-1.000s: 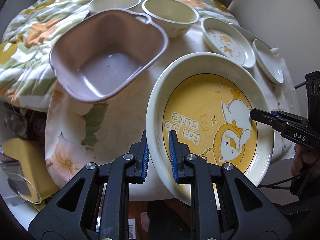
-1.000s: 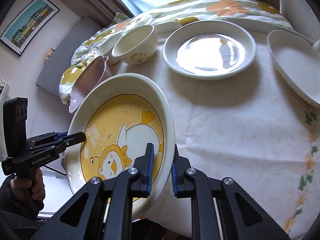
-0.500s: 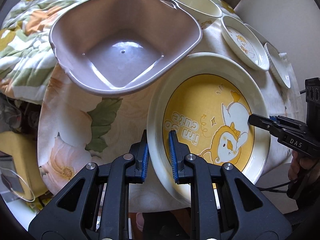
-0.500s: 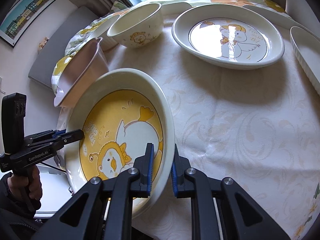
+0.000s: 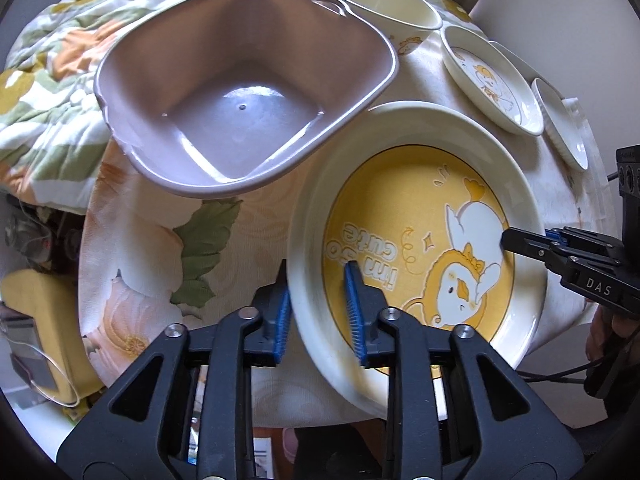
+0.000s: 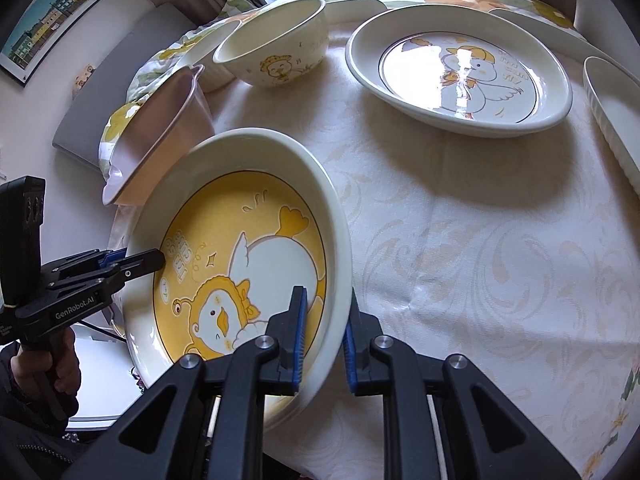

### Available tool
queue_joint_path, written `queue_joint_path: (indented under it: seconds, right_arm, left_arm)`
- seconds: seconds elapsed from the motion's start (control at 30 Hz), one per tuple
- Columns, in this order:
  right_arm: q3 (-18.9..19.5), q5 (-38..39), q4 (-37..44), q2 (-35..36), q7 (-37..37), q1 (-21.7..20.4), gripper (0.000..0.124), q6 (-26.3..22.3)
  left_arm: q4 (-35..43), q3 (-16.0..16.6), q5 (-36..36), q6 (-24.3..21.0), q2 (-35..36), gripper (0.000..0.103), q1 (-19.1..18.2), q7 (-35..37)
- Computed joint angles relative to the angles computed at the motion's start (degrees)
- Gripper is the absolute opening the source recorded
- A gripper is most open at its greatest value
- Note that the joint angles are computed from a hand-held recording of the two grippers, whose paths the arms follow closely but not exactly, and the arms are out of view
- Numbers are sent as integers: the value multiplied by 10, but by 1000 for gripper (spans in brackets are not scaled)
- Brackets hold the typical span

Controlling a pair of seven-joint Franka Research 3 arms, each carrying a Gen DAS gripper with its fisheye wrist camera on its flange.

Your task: Organize plates and bowls

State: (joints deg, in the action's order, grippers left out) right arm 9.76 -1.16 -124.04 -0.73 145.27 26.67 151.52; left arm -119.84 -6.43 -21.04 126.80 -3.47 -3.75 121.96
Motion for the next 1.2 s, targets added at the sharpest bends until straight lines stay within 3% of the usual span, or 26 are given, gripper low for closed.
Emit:
queue_joint_path:
  seconds: [0.07, 0.13, 0.23, 0.3, 0.33, 0.6, 0.73, 0.83, 0.9, 0.93, 0.97, 1.0, 1.03, 1.07, 1.2]
  right_arm:
    - [0, -4, -1, 0, 1, 0, 16, 3]
    - [1, -17, -2, 1, 8, 1, 17, 5]
    - [2, -56, 6, 2, 37, 2, 27, -10]
    - [3, -70, 8, 1, 47, 3, 51, -12]
    - [3, -72, 8, 0, 50, 4, 54, -12]
    - [16, -108, -29, -66, 47, -3, 54, -20]
    - [44, -142, -80, -153, 74, -30, 54, -28]
    - [73, -166, -108, -224, 95, -60, 54, -61]
    - [90, -180, -121, -268, 97, -79, 54, -91]
    - [99, -188, -125, -288, 100, -90, 55, -107]
    - [104, -191, -131, -307, 100, -98, 62, -118]
    - [111, -194, -134, -324, 101, -105, 84, -131]
    - [121, -201, -136, -341, 106, -117, 97, -149]
    - [129, -208, -139, -356, 112, -127, 103, -158]
    - [143, -221, -154, -414, 118, -159, 103, -187]
  left_arm:
    - [-3, 0, -2, 1, -3, 51, -1, 6]
    - [-15, -1, -6, 14, -12, 64, -3, 13]
    - [-23, 0, -2, 18, -19, 65, -7, 15]
    - [-27, 0, 7, 19, -23, 65, -8, 7]
    - [-31, 0, 11, 21, -28, 65, -9, 1]
    - [-102, 1, 46, 60, -120, 65, -32, -84]
    - [-124, 1, 53, 82, -180, 65, -66, -106]
    - [-119, 3, 51, 97, -208, 65, -100, -114]
    - [-104, 8, 40, 104, -212, 71, -125, -108]
    - [-95, 6, 37, 112, -211, 79, -136, -107]
    - [-86, 3, 35, 124, -209, 88, -146, -105]
    - [-78, 1, 33, 139, -206, 93, -155, -102]
    - [-69, -4, 32, 154, -199, 103, -166, -101]
    - [-56, -2, 23, 164, -189, 103, -180, -91]
    - [37, -17, 4, 135, -114, 103, -211, -61]
